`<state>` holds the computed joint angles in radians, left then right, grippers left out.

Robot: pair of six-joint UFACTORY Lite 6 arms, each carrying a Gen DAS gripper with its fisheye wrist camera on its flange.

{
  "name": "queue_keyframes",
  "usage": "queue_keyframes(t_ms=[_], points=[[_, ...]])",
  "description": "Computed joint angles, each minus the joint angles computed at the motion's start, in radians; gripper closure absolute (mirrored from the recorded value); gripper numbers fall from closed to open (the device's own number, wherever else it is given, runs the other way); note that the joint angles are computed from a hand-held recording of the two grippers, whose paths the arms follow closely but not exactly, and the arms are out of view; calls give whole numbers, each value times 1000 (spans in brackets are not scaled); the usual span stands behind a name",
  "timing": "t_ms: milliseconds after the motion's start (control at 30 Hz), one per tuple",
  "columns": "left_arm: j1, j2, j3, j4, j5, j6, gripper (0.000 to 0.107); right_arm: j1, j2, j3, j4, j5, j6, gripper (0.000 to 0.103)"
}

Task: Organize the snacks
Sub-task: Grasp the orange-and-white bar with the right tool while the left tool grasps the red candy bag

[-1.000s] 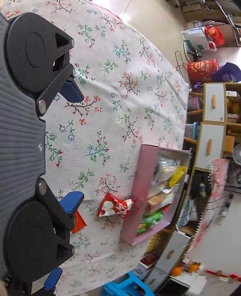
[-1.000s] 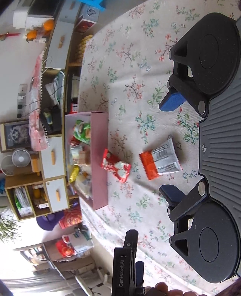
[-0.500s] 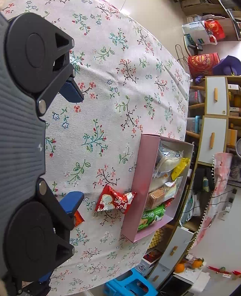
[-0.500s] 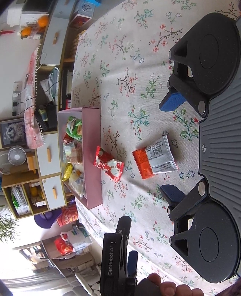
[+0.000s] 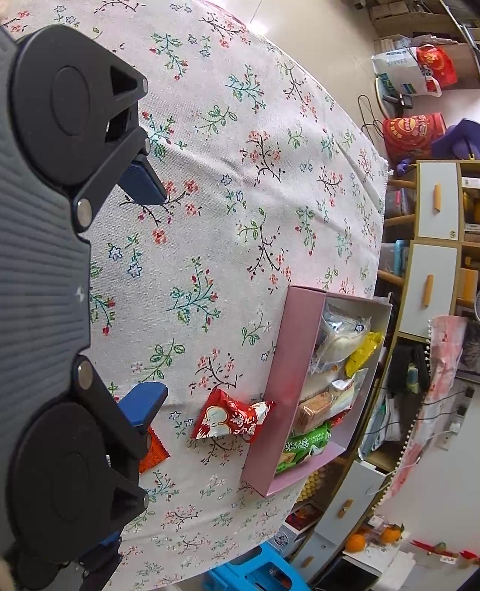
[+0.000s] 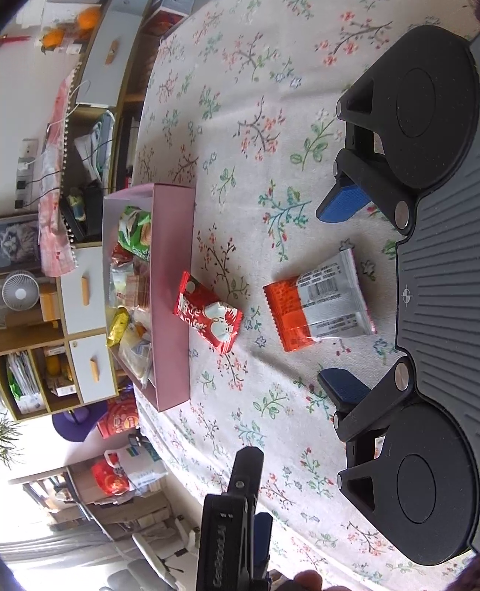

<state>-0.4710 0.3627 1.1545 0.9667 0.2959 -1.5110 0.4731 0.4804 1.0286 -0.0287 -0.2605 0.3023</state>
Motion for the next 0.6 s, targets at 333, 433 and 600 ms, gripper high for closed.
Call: queue_keyframes(t_ms=[333,433,600], points=[[12,3,0,-29,-8,21,5,28,-5,-14,124,-35,-107,65],[16,4,0,-48,-11,37,5,6,-32,-55,86,-60,-39,65],[12,30,34,-96,-16,77,5,-25,-81,-132,91,-107,11,65]])
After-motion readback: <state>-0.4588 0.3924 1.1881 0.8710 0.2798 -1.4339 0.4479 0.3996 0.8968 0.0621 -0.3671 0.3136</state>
